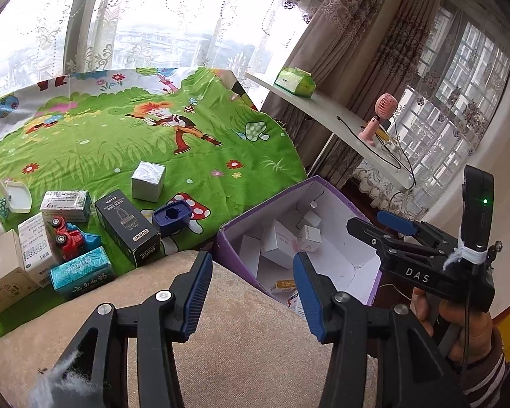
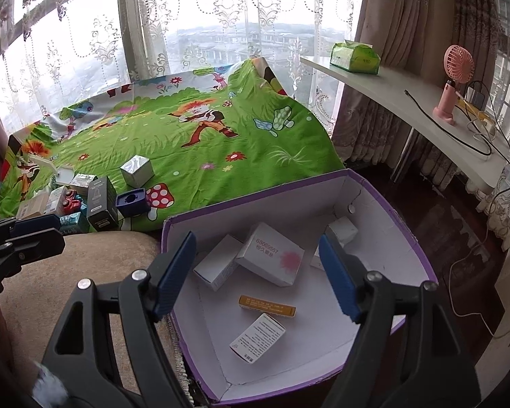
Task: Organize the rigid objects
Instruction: 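Withdraw both open tools from the purple box toward the bedspread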
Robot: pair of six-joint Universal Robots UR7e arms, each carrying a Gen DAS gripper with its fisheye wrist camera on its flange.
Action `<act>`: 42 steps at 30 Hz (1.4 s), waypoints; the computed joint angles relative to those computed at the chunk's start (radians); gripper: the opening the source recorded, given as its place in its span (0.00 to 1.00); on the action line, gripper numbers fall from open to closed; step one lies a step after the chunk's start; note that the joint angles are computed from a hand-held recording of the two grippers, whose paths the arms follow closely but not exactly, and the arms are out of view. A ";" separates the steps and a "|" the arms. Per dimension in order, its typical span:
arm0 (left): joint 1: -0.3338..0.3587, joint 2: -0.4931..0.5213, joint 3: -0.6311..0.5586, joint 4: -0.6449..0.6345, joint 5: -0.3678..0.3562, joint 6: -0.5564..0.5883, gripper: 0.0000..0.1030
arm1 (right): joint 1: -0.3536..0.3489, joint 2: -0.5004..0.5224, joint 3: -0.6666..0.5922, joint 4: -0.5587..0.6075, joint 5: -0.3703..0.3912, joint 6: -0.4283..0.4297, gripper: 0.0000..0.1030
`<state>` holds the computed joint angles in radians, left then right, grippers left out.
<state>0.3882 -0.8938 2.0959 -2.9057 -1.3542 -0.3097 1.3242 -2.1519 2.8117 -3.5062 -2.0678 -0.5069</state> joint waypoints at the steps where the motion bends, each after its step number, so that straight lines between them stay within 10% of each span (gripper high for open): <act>1: 0.003 -0.004 0.003 -0.001 0.006 -0.008 0.49 | 0.000 0.001 0.000 0.001 0.004 0.002 0.75; 27: 0.124 -0.220 0.142 -0.003 0.263 -0.261 0.56 | 0.112 0.253 -0.031 -0.056 0.001 0.050 0.79; 35: 0.141 -0.244 0.109 0.178 0.438 -0.374 0.84 | 0.161 0.338 -0.058 -0.061 -0.010 0.061 0.81; 42: 0.177 -0.192 0.010 0.354 0.447 -0.388 1.00 | 0.205 0.410 -0.089 -0.059 -0.024 0.069 0.83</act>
<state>0.5653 -1.0857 2.1059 -2.5521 -0.9068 -0.6975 1.5290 -1.7419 2.7226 -3.5657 -2.0915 -0.4377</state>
